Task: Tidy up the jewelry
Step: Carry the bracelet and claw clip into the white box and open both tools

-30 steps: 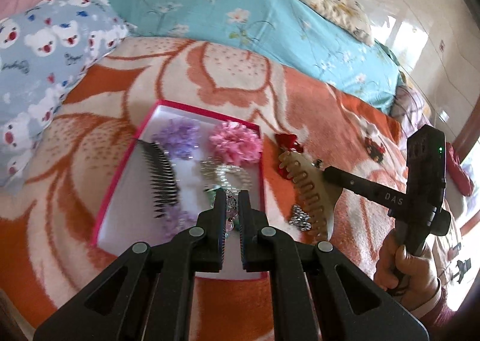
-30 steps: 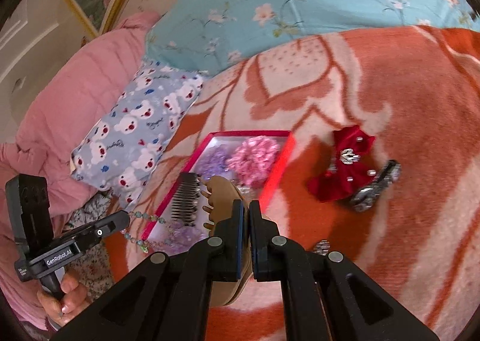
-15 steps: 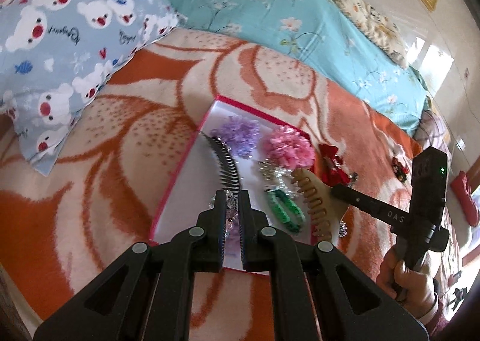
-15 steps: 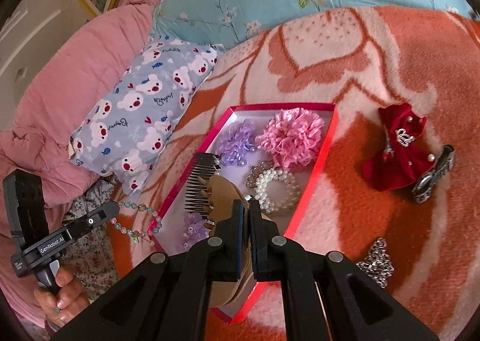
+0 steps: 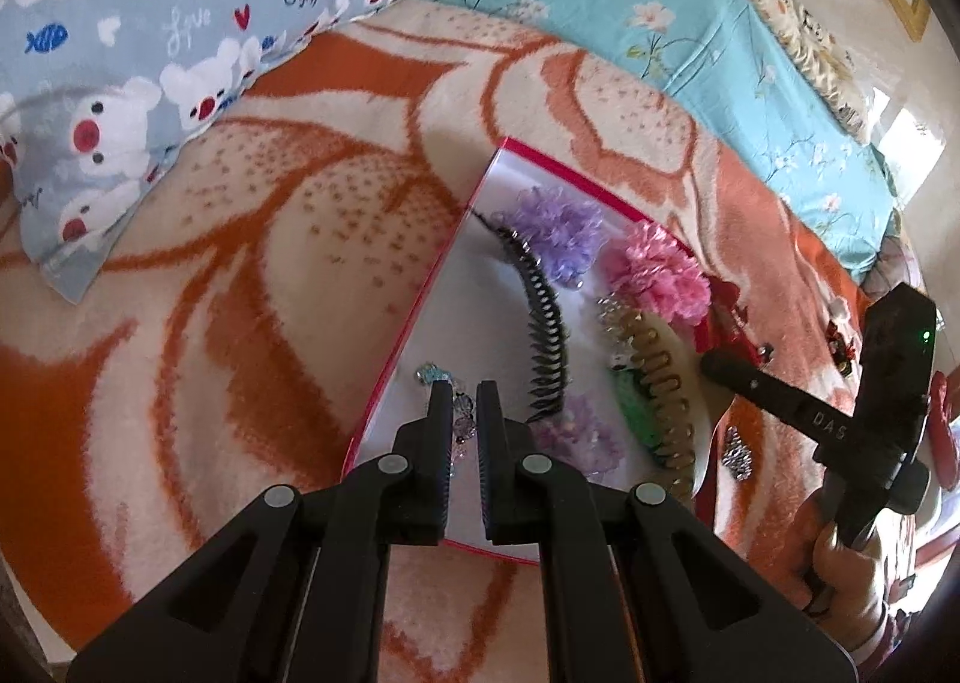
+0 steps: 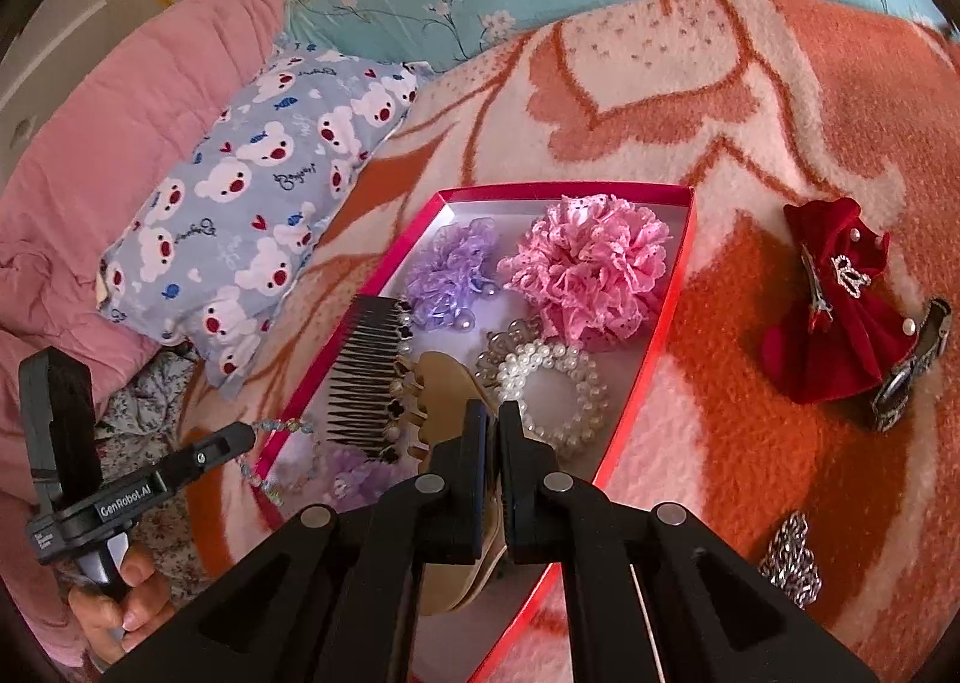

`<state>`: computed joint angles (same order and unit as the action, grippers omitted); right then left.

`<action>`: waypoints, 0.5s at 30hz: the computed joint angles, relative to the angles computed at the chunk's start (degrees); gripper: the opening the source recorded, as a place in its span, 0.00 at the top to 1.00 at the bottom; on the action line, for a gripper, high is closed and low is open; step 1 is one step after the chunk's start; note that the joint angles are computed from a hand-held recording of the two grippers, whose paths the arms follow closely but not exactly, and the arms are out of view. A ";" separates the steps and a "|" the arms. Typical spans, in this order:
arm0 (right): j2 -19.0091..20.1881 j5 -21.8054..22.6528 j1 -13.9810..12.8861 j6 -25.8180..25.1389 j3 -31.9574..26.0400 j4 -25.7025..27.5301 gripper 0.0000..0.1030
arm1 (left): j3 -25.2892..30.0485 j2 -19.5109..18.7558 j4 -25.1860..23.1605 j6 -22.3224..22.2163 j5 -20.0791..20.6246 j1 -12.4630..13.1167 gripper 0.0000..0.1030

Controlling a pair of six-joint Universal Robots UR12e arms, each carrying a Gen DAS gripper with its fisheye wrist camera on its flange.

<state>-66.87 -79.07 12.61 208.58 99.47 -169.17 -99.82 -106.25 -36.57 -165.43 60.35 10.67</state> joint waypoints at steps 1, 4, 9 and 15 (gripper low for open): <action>0.17 0.00 0.06 -0.21 -0.21 0.33 0.97 | 0.08 -0.15 -0.16 0.05 0.25 -0.06 0.94; 0.59 0.03 0.30 -0.90 -0.61 0.98 0.97 | 0.11 -0.46 -0.84 0.45 0.83 -0.20 0.94; 0.68 -0.51 0.53 -1.74 -0.78 1.44 0.96 | 0.05 -0.72 -1.21 1.06 1.84 -0.47 0.94; 0.61 0.27 0.42 -1.74 -0.66 1.39 0.91 | 0.17 -1.02 -2.24 1.60 2.87 -0.99 0.94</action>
